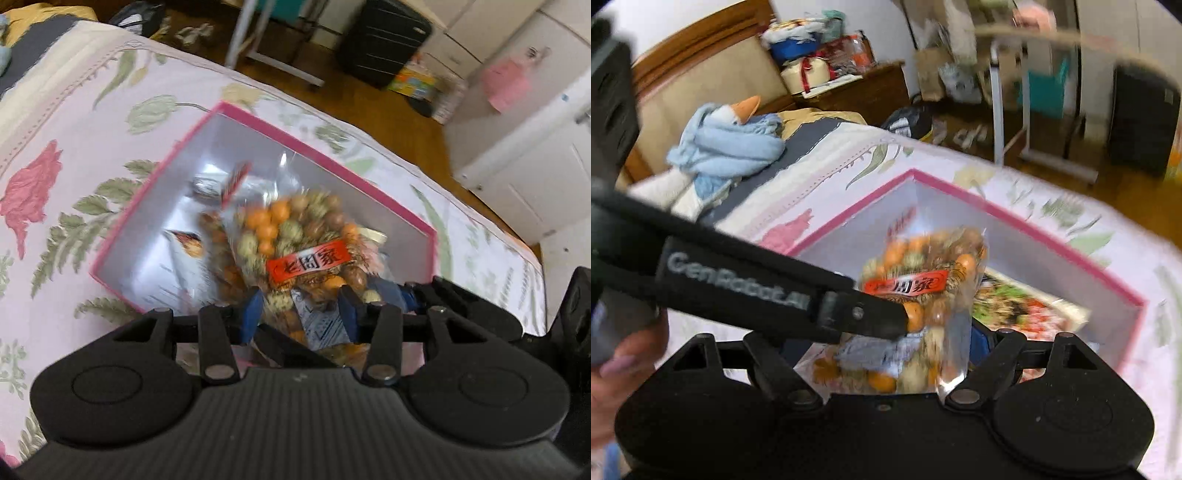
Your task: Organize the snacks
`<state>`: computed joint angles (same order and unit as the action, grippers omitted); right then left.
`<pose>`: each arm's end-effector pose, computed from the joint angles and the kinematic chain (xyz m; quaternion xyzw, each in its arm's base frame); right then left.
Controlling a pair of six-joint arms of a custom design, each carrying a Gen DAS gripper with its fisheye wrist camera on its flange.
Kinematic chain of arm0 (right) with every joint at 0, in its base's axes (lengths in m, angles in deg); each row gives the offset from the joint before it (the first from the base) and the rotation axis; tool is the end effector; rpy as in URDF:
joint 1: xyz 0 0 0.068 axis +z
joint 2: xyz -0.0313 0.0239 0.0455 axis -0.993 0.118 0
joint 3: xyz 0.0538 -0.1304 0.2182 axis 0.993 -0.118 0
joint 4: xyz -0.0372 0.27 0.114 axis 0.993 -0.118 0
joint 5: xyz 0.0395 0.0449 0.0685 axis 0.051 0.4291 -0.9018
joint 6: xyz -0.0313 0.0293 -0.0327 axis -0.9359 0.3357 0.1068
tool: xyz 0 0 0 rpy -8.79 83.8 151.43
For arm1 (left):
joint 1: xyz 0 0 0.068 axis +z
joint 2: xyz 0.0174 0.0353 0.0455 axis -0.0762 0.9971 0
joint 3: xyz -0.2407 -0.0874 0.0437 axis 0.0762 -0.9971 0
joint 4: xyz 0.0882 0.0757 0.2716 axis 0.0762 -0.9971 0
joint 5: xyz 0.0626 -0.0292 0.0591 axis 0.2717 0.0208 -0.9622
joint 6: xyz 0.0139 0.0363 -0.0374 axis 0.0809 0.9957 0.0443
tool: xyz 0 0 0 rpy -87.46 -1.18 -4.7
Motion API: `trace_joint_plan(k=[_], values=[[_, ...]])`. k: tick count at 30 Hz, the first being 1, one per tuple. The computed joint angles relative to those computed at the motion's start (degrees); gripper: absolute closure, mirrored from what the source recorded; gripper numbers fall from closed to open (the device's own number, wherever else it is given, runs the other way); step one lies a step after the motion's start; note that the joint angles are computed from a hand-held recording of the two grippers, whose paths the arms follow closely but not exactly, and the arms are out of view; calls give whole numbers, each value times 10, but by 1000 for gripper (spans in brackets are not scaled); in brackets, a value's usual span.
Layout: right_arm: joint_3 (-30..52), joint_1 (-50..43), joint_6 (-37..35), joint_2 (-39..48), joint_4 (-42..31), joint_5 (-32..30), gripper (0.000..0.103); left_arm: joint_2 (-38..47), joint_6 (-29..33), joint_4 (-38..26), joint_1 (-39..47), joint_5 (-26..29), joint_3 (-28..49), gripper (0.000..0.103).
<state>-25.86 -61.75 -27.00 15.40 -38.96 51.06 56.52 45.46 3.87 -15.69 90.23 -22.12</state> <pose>0.2685 0.1216 0.1816 -0.2610 0.8958 0.2481 0.2605 0.2551 -0.0572 0.2114 -0.1346 0.9509 -0.1697 0.2209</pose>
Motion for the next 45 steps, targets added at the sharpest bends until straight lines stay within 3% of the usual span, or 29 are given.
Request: trace_joint_plan(k=[5,6,11,15,22,29,33,36,41,45], values=[[4,19,46,48,80,-9,17,-18,17,39,5,-39,-24,57],[5,15,35,47,68,-13,17,-24,18,47,4,-42,-33,57],[-32,-15,10,-3,74,-22,17,-86,7,64,-26,-83,-82,57],[-99,-71,-4,-105,51,-48,17,-157,-11,47,-75,-128,-113,57],[-136,-197,-80,-301,-90,-65,17,-236,-58,-20,-206,-220,-93,57],[-93,-387,-192,-422,-254,-142,17,-214,-120,-67,-398,-357,-21,57],[-74,-535,-273,-454,-350,-218,17,-180,-171,-86,-515,-445,9,56],[-64,-664,-387,-448,-444,-279,17,-144,-210,-95,-587,-498,24,56],[-71,-796,-519,-442,-544,-303,17,-91,-274,-88,-659,-539,30,55],[-90,-858,-585,-476,-567,-300,17,-45,-326,-104,-691,-560,38,55]])
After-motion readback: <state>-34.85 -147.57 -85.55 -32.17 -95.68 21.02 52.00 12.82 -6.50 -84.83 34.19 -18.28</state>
